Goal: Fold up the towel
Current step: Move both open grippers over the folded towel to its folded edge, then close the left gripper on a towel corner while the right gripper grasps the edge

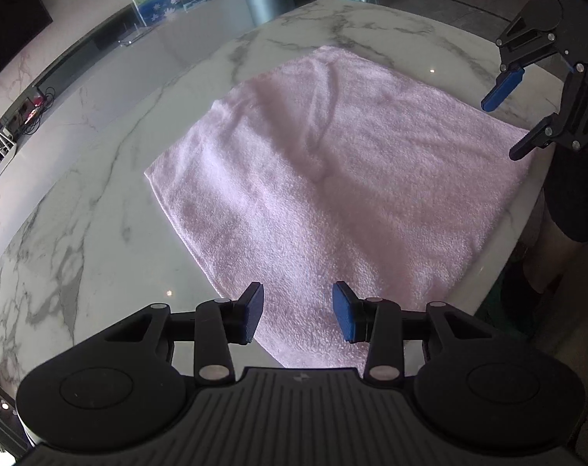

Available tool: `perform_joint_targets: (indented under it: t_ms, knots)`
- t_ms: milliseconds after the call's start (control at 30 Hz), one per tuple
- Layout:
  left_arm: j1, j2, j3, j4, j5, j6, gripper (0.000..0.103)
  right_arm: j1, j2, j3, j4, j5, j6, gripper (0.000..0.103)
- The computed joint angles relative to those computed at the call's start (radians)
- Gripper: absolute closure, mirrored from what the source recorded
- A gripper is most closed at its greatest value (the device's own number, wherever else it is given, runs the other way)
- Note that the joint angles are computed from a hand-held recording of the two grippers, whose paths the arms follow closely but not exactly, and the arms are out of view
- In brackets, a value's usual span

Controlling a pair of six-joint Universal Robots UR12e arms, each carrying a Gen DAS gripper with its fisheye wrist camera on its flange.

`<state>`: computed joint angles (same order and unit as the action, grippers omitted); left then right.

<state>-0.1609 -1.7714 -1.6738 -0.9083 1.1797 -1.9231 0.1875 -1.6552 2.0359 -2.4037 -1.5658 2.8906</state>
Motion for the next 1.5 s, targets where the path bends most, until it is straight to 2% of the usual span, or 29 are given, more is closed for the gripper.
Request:
perform_joint_targets:
  t_ms: [133,233,367,633,767,1033,1200,1333,1500]
  knots:
    - [0.013,0.034,-0.035,-0.037,-0.012,0.123,0.065,0.015,-0.004,0.003,0.008,-0.008,0.015,0.053]
    - [0.017,0.052,-0.066,-0.018,0.002,0.191,0.064,0.027,-0.006,0.007,0.011,-0.027,0.021,0.053]
    - [0.024,0.061,-0.095,0.003,0.018,0.221,0.064,0.038,-0.007,0.010,0.015,-0.045,0.016,0.053]
    - [0.040,0.050,-0.112,0.047,0.018,0.157,0.064,0.049,-0.005,0.023,0.031,-0.094,0.015,0.053]
    - [0.042,0.042,-0.118,0.094,0.002,0.066,0.064,0.048,-0.006,0.033,0.026,-0.115,0.022,0.053]
    - [0.038,0.024,-0.102,0.119,-0.012,-0.130,0.067,0.047,0.000,0.051,-0.025,-0.122,0.001,0.056]
    - [0.034,0.020,-0.090,0.120,-0.021,-0.209,0.088,0.045,0.008,0.037,-0.007,-0.111,0.016,0.084]
    - [0.033,0.019,-0.082,0.112,-0.026,-0.210,0.094,0.035,0.006,0.032,-0.002,-0.092,0.050,0.089]
    - [0.034,0.019,-0.066,0.116,-0.030,-0.194,0.096,0.038,-0.004,0.025,-0.025,-0.123,0.066,0.095]
